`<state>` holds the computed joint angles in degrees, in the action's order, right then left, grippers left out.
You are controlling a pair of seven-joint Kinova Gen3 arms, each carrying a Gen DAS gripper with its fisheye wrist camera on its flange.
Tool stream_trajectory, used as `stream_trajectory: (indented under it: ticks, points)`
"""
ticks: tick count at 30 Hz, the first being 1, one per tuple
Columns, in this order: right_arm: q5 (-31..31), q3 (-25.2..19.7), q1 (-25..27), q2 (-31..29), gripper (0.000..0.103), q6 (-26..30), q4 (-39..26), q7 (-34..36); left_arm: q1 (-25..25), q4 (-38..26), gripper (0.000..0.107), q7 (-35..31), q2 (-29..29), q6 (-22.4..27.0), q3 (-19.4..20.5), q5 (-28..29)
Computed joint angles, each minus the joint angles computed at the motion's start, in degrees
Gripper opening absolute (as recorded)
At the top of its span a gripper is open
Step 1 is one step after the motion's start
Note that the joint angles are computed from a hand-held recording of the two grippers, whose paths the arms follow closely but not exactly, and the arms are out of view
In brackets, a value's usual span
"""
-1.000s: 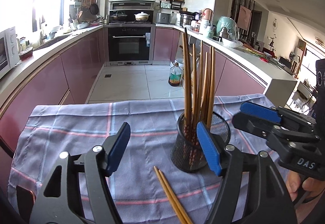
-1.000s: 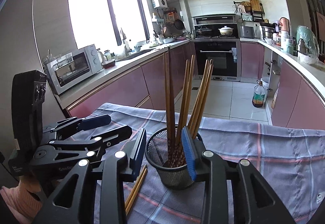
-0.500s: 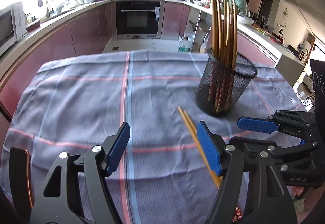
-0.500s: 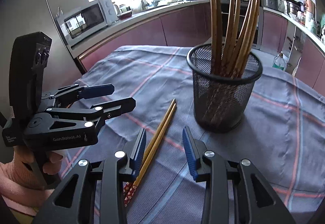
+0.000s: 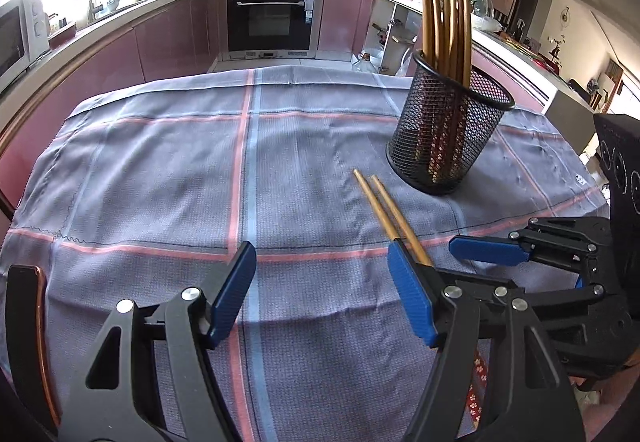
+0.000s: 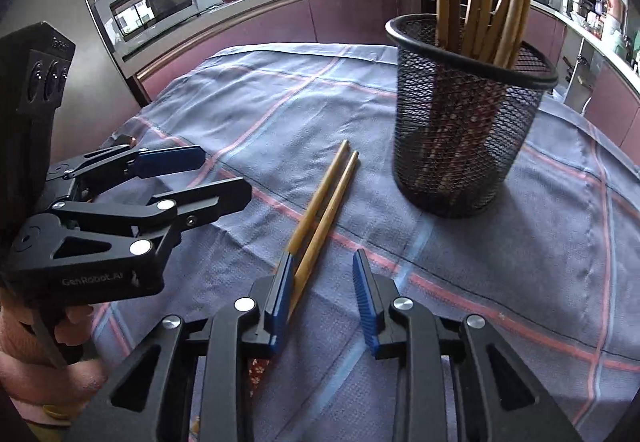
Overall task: Organize utensils
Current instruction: 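Withdraw both tools from the cup to the last two chopsticks on the cloth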
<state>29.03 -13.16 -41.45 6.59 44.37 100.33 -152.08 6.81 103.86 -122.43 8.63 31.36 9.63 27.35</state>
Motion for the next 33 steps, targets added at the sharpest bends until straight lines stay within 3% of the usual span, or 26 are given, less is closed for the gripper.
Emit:
stream_trajectory:
  ticks: [14, 23, 29, 33]
  points:
    - [-0.78, -0.37, 1.93, -2.23, 0.027, -0.87, 2.44, -1.36, 4.12, -2.44, 0.065, 4.75, 3.05, 1.55, 1.11, -7.12]
    - [-2.01, -0.93, 3.47, -3.06, 0.027, -2.32, 3.51, -0.58, 7.67, -3.65, 0.065, 10.88, 4.42, 1.19, 0.51, -14.56]
    - [-2.96, -1.10, 3.92, -3.19, 0.027, -2.35, 3.38, 1.17, 6.47, -3.75, 0.048, 10.41, 4.15, 1.85, 0.96, -14.82]
    - [-3.26, -0.97, 3.91, -2.70, 0.027, -2.24, 2.89, 1.90, 2.91, -4.68, 0.031, 5.21, 4.53, 4.46, 2.15, -9.84]
